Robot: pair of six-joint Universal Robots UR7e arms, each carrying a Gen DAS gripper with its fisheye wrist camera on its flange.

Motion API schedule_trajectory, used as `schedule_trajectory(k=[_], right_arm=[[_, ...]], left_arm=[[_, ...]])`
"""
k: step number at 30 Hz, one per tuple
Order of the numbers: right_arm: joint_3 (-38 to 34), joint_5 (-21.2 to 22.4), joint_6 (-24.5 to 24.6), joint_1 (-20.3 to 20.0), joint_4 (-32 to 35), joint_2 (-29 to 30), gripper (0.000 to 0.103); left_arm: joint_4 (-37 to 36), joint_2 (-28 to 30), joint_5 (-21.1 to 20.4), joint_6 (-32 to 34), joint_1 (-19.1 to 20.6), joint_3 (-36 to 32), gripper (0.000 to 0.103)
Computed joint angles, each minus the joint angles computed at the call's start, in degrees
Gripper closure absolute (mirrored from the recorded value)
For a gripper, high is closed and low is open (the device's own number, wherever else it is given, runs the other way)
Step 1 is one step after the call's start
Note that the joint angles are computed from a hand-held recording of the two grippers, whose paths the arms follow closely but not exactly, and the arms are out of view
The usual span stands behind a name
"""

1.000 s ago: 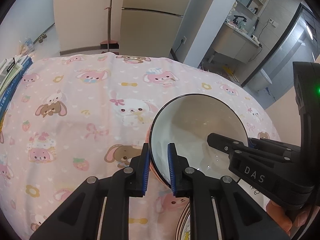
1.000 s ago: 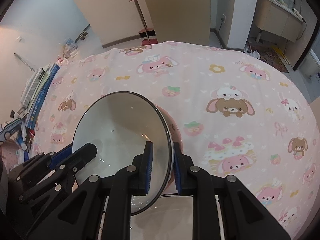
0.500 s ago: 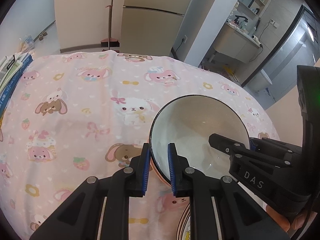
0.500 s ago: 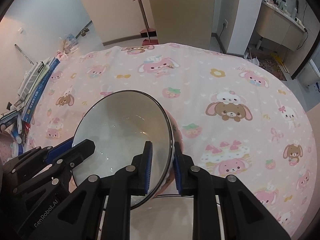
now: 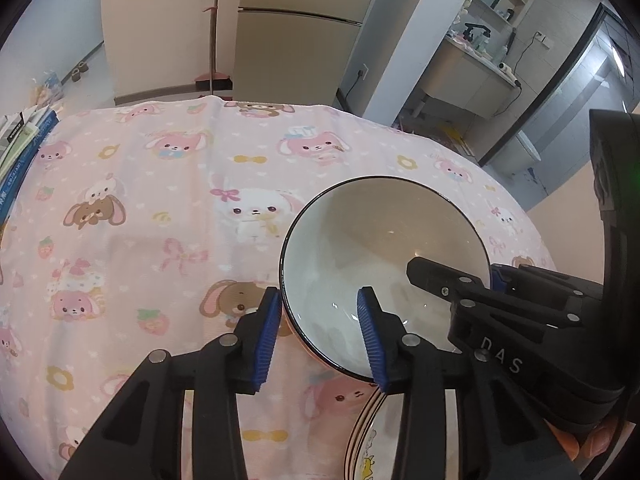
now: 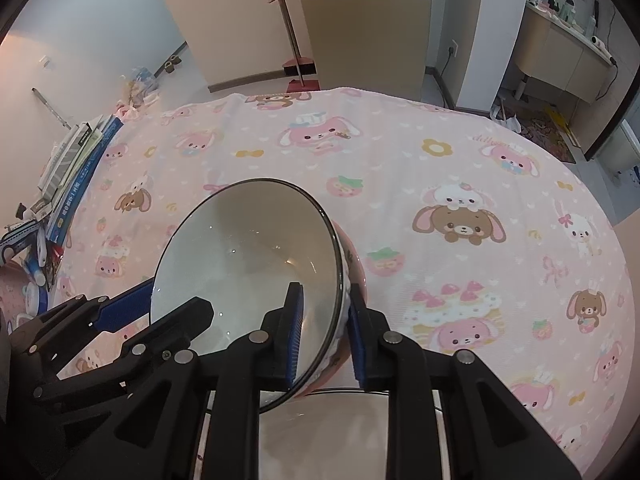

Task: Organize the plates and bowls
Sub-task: 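Open both tools and release the white bowl inside the pink bowls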

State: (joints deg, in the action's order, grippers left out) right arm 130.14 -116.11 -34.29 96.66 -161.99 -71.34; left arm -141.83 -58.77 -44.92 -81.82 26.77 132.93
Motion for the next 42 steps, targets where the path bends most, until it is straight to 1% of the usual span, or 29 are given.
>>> schedule_trajectory(k=[1,2,3,4,5,7,10,13,16,20,22,26,29,34,37,39,42], right_arm=[[0.0,0.0,-0.1,0.0,0.0,0.0,0.081],[0.0,0.0,-0.1,0.0,0.0,0.0,0.081],[-0.1,0.0,0.0,-0.1,0.2,-0.1,0.081],[-0.1,0.1,0.0,-0.1,0.3,-0.1,0.081],[-0.1,0.1,0.0,-0.1,0.3,-0.1,0.081],[-0.1,0.2,0.2,0.0,0.6,-0.3,0.081],[0.8,-1.4,-0.8,1.1,-2.0,0.0,0.081],[2.3,-3.7,-4.3,2.4,-7.4,1.1,0.081],[2.7,-4.7,-5.4,2.8,-9.2,1.5,0.081],[2.1,-3.6,-5.1,2.2,-7.2,0.9,0.08],[2.2,-4.9,-5.4,2.5,-8.7,1.4,0.079],[2.5,-5.3,-6.1,2.7,-10.3,1.9,0.078],[2.6,-5.5,-6.5,2.7,-10.7,1.9,0.078],[2.0,-4.2,-5.2,2.0,-8.1,1.1,0.077],[1.3,-1.9,-3.1,1.2,-5.2,-0.2,0.077],[1.0,-0.8,-3.1,0.9,-3.8,-1.1,0.077],[1.3,-0.1,-3.7,1.1,-4.2,-2.0,0.077]], left_arm=[[-0.3,-0.1,0.0,0.0,0.0,0.1,0.061],[-0.3,-0.1,0.2,-0.3,-0.1,0.2,0.064],[1.2,-0.1,0.3,-1.3,-0.2,-0.1,0.068],[5.2,-0.1,0.7,-3.5,-0.3,-1.0,0.086],[8.2,-0.1,1.0,-5.0,-0.4,-1.7,0.089],[8.2,-0.5,0.8,-5.3,-0.4,-1.4,0.09],[6.9,-0.9,0.7,-5.2,-0.2,-0.9,0.091],[8.4,-0.7,0.8,-5.6,-0.2,-1.4,0.091],[9.7,-0.2,0.8,-5.7,-0.1,-2.0,0.091],[9.8,-0.1,0.8,-5.7,-0.1,-2.1,0.091],[9.4,-0.2,0.8,-5.5,-0.1,-2.0,0.091],[8.3,-0.5,1.1,-4.6,-0.6,-1.5,0.091],[3.9,-0.5,0.2,-1.9,-0.5,-0.7,0.091],[8.2,-0.3,1.3,-4.0,-1.0,-1.8,0.091],[8.5,-1.1,2.4,-4.7,-1.9,-1.3,0.091],[10.0,-1.7,3.6,-5.7,-2.8,-1.2,0.091],[14.0,-2.4,5.2,-7.5,-4.4,-1.8,0.09]])
